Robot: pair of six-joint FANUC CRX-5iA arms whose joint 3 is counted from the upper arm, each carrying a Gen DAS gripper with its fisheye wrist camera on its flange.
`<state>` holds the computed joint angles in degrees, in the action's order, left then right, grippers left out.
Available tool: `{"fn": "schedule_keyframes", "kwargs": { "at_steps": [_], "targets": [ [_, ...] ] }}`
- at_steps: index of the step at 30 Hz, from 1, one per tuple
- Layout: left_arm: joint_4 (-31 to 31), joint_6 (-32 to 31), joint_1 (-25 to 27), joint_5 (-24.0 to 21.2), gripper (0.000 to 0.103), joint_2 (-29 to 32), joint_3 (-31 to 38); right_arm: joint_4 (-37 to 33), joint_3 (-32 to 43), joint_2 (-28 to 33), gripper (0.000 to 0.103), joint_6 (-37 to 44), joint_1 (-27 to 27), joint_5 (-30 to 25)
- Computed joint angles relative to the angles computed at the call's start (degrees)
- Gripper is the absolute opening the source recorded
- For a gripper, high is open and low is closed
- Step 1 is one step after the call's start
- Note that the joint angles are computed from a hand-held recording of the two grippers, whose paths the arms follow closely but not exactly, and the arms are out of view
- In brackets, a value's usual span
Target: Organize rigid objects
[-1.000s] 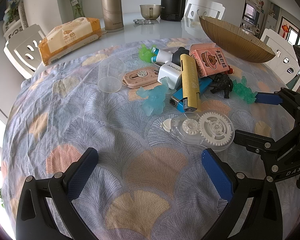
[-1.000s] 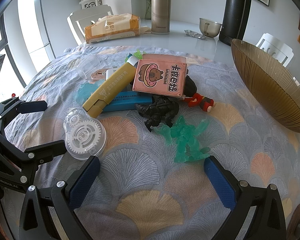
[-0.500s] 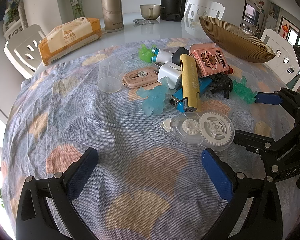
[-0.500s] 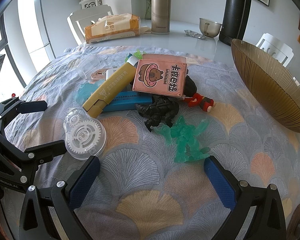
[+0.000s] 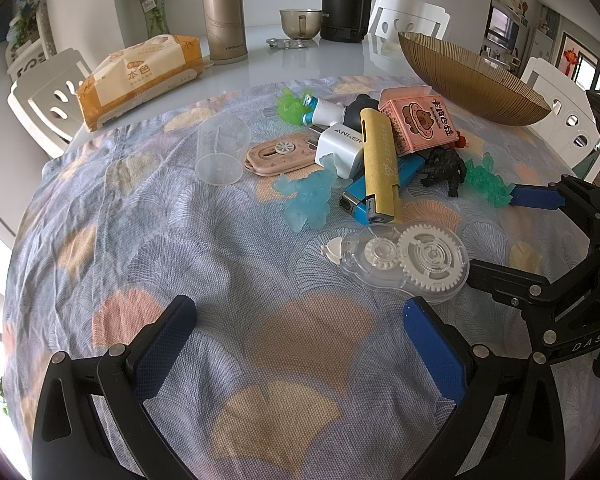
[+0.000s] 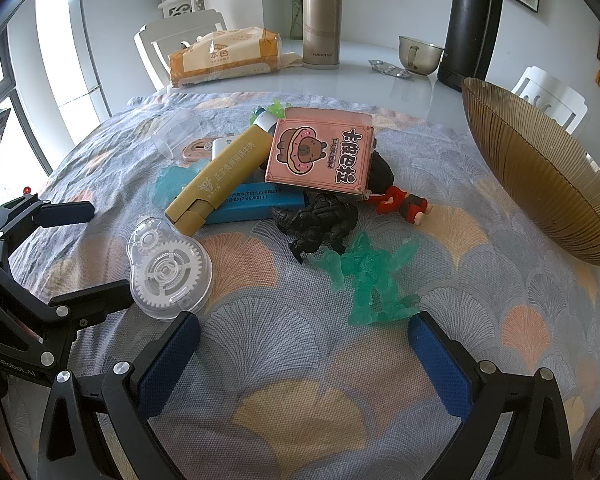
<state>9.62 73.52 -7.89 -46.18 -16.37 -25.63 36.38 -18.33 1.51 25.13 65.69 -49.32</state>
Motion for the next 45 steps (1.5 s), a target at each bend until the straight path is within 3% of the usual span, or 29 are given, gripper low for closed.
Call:
{"fn": "schedule_keyframes", "kwargs": {
  "at_steps": [45],
  "targets": [
    [0.0, 0.0, 0.0, 0.0, 0.103, 0.0, 0.0, -0.5, 0.2, -0.3, 0.103, 0.9, 0.0, -0.2]
  ]
}}
